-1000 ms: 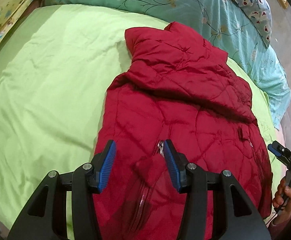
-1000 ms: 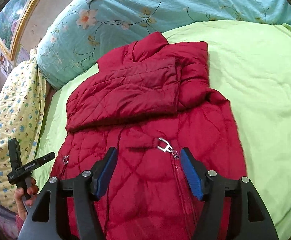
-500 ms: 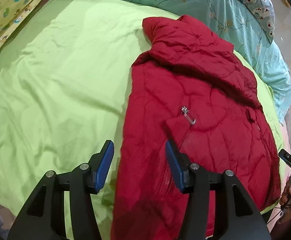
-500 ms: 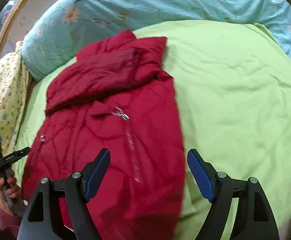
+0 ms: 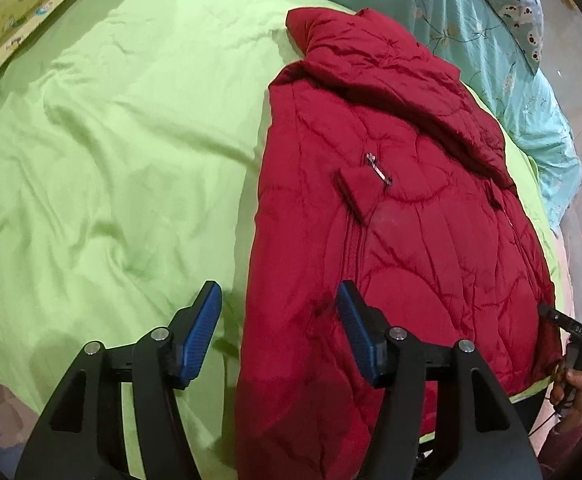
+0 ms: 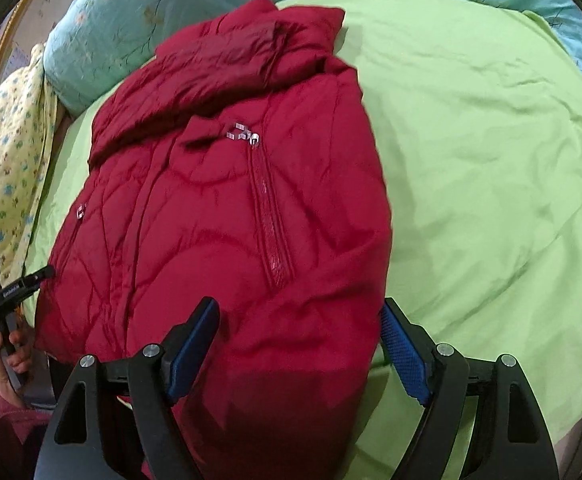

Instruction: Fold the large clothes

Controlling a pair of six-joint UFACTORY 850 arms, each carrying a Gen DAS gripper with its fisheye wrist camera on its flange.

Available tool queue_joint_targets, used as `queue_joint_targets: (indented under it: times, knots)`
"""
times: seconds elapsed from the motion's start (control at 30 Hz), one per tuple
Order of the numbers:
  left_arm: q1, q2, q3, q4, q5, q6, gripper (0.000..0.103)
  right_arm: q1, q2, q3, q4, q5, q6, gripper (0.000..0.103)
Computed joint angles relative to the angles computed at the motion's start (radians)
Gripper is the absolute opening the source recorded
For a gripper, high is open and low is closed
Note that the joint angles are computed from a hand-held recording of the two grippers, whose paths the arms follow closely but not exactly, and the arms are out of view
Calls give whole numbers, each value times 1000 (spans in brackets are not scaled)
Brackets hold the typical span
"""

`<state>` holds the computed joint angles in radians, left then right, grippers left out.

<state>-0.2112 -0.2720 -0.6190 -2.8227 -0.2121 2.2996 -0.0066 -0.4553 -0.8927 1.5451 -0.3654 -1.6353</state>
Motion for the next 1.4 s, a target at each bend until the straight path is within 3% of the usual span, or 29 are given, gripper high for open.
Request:
queue_joint_targets:
  times: [0.3,0.63,0.73,0.93,1.1,1.17,1.27,1.4]
  knots:
    - [-15,15,32,23,1,-10,59,-24,27,45,28,-19,-73,79]
    - [-33,33,60,63,-1,-18,59,-78,59,63,-157,-81,36,43]
    - [-43,30,66,99,-4,-44,66,-83,58,66,-147,-104,25,43]
    - [-82,27,73,34,1,39,66,-75,48,64,-129,-108,8,46]
    - [-93,19,73,109,-26,-16,65,-70,38,58,-124,-102,2,48]
    - [-100,24,77,120,-38,-10,45,-66,39,60,-117,-95,-10,50]
    - [-119,37,84,37,-43,84,29,-62,44,66,-98,-93,-41,45]
    - [-120,60,96,32,-55,92,22,-79,54,82,-54,-147,-99,29]
